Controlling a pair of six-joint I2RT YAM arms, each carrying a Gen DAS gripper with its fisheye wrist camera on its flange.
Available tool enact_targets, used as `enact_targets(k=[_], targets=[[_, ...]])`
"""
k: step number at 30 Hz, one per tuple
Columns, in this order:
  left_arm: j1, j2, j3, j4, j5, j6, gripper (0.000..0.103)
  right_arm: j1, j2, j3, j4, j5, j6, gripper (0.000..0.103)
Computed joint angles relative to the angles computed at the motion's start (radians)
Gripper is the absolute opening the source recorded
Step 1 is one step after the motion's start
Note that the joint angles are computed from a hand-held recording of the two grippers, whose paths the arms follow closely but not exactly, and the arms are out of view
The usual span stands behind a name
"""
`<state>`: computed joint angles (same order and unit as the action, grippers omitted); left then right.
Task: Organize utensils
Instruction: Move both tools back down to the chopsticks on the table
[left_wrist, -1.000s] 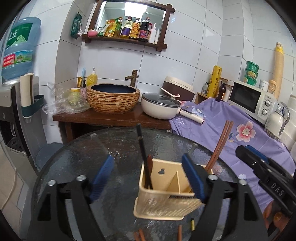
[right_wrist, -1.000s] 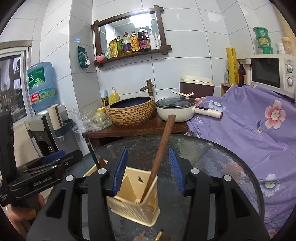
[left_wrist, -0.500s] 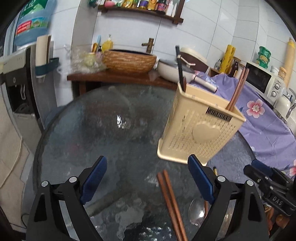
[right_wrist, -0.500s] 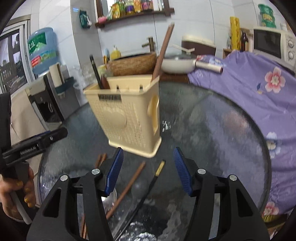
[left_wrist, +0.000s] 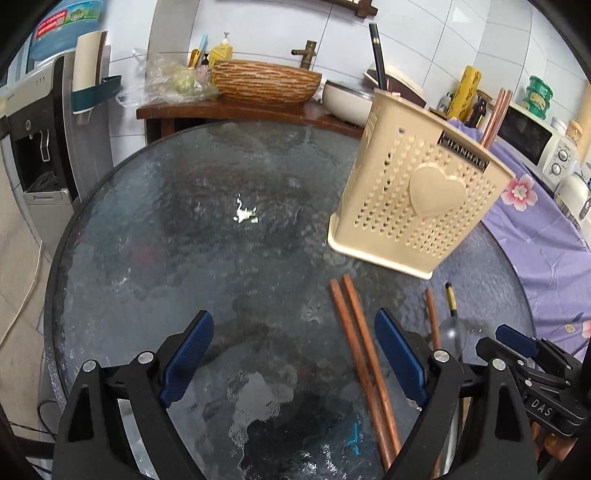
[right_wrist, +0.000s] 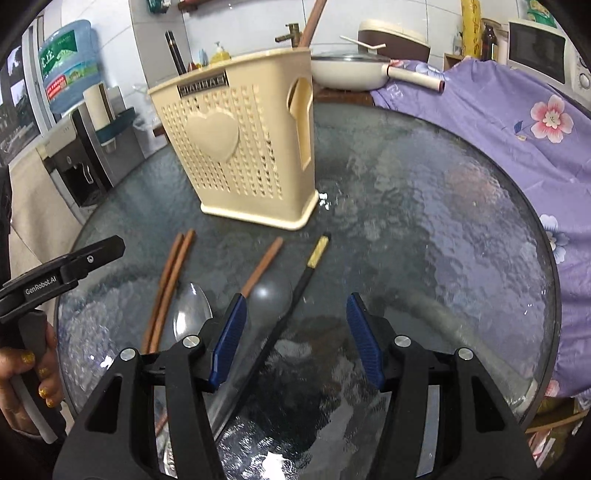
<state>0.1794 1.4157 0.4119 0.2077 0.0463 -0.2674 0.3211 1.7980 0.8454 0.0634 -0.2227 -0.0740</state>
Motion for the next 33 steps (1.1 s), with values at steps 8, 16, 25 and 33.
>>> enact_targets(k=[8, 16, 25, 33], targets=[[-0.032, 0.062, 0.028, 0.001, 0.001, 0.014, 0.068, 0.013, 0.049, 0.046, -0.028, 0.046, 0.005, 0.056], [-0.05, 0.132, 0.089, -0.022, -0.017, 0.029, 0.055, -0.042, 0.148, 0.232, -0.138, -0.029, 0.119, 0.047], [-0.076, 0.208, 0.176, -0.064, -0.059, 0.043, 0.045, 0.021, 0.243, 0.373, -0.208, 0.06, 0.159, 0.035], [-0.101, 0.247, 0.19, -0.058, -0.097, 0.047, 0.04, 0.051, 0.251, 0.362, -0.185, 0.109, 0.147, 0.035]])
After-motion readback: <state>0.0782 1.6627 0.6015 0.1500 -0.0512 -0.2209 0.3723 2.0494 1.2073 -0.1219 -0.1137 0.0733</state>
